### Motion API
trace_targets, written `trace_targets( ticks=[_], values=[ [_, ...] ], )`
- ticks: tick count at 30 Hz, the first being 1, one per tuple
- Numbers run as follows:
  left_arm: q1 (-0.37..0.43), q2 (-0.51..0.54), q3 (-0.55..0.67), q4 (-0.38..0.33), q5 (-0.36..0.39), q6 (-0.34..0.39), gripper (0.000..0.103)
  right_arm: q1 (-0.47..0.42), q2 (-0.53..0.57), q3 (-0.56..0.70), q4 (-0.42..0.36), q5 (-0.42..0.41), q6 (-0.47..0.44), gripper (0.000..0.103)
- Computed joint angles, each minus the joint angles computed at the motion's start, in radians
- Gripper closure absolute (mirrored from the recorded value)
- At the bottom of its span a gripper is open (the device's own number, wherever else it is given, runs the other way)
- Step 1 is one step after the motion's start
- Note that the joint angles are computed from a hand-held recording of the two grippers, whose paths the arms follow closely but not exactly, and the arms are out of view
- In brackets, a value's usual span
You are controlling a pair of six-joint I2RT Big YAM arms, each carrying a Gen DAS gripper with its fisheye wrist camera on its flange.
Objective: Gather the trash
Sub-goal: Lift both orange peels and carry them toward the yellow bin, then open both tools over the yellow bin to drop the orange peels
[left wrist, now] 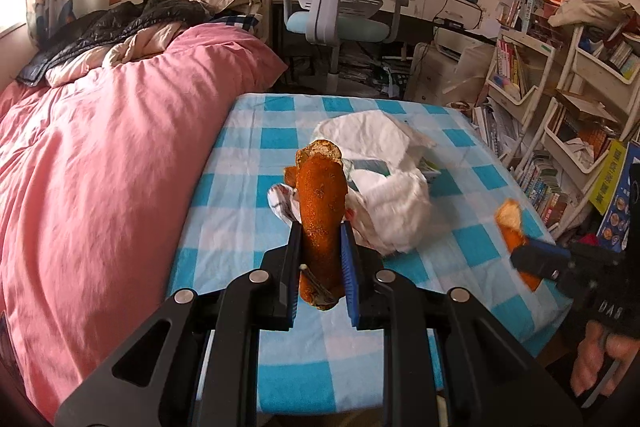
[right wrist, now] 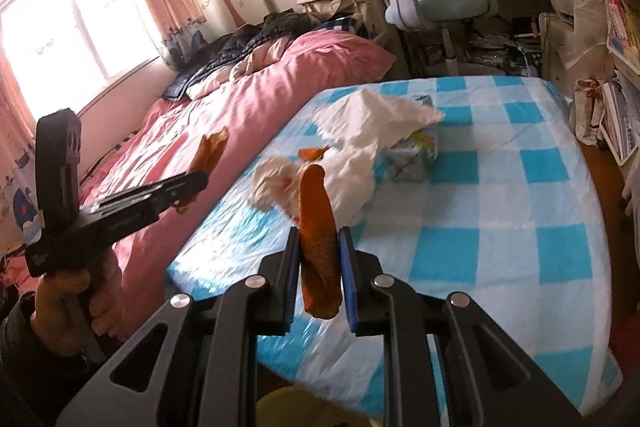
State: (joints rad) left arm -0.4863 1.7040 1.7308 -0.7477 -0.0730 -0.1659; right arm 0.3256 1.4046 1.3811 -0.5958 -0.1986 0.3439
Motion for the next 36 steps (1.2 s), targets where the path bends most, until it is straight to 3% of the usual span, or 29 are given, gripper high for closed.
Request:
trace_targets(
  ticks=[9, 22, 32, 36],
  values=[
    [-0.031, -0.067, -0.101, 0.022, -0.005, -0.014, 0.085, 0.055, -0.057, -0.082, -0.010, -0.010, 0.031, 0.083],
    [-0.062, -0.129, -0.195, 0.030, -0.009, -0.027, 0.085, 0.149, -0.107, -0.161, -0.130, -0.045, 0.061, 0.080],
    [-0.090, -0.170, -0.254, 0.026, -0.014, -0.030, 0.085, 0.143, -0.143, -0.193, -0.112, 0.015, 0.103, 0.077],
    [-0.106, -0.184, -0.279, 0.014, -0.011, -0.033, 0.085, 0.133, -0.157, -0.207, -0.091, 0.066, 0.121, 0.068]
  ],
)
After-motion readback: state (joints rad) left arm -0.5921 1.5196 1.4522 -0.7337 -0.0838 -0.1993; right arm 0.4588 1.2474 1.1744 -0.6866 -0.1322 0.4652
